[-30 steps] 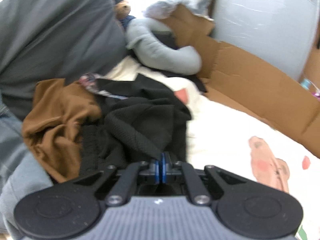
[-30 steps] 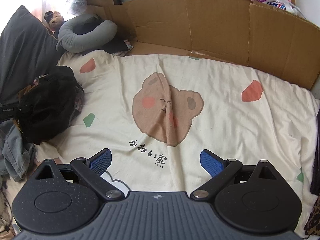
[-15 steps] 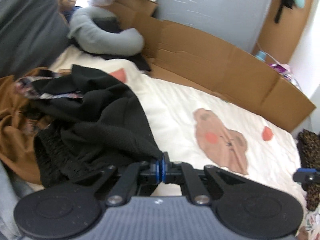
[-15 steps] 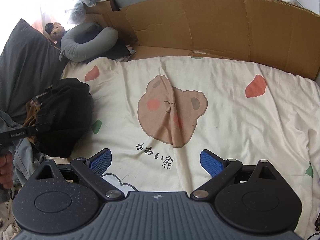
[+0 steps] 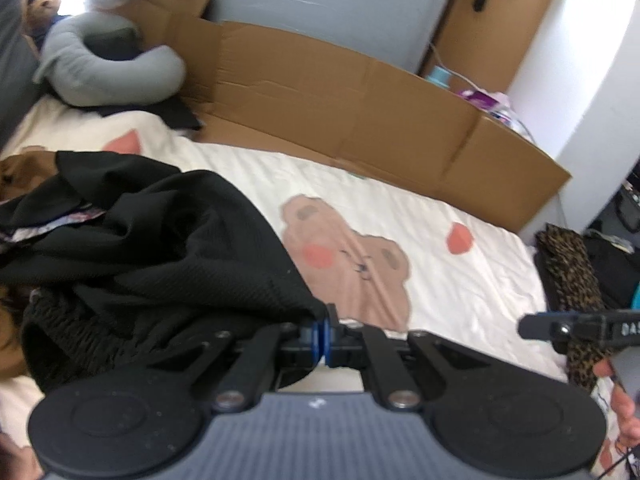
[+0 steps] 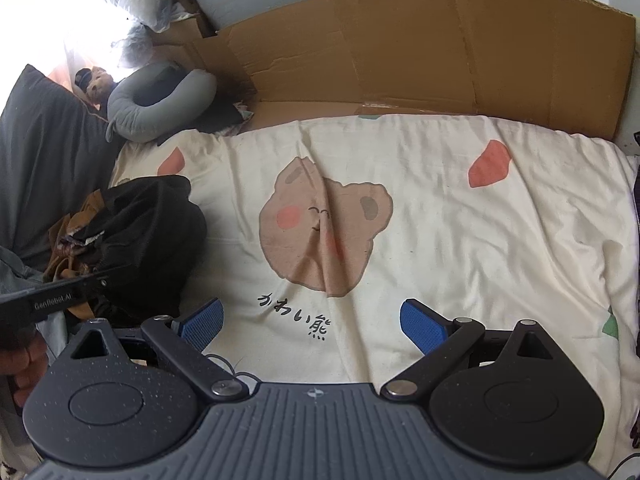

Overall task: Fold clothes
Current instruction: 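Lift and pull the black hoodie out of the pile with the left tool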

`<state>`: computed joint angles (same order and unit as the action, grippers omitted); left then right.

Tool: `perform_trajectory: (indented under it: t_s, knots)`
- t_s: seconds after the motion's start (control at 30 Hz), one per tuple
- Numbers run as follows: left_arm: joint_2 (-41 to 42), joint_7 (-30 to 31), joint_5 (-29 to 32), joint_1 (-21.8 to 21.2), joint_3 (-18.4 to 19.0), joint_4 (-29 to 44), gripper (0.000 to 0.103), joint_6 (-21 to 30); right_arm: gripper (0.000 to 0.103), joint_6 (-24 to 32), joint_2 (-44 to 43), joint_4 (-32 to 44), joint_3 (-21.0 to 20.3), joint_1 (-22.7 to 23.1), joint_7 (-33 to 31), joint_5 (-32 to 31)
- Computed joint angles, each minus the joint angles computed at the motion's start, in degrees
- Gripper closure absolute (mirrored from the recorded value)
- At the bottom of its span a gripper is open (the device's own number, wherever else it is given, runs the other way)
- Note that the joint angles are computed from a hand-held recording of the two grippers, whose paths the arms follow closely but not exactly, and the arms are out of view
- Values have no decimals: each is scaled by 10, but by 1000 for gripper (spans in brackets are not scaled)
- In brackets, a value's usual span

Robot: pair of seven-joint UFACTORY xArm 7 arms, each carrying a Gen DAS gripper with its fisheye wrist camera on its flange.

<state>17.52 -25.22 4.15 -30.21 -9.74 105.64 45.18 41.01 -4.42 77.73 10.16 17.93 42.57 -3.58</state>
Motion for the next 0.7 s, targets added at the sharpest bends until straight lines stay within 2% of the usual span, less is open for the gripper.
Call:
perform_trajectory:
  t_s: [0.27,0.43,0.53,0.57,0.63,0.7]
  knots:
    - [26,30,-41,-12,-20,29,101,14,5,-9,-7,-11,-1,-2,3,4]
    - [43,64,-99,-12,-39,47,101,36,5,-18,-19,-27,-2,-5,3,10]
    - [63,74,-123,-16,-42,78,98,85,5,-20,-25,-36,-2,-6,2,15]
    - [65,73,-127,-16,-40,83,95,96,5,-20,-26,-38,-2,-7,0,18]
    - [51,83,-141,-10,-38,62,80,81,5,-18,-29,-42,-3,-7,-7,24]
    - [37,93,-155,-2,-38,40,51,65,5,-14,-29,-44,-3,-7,-11,28]
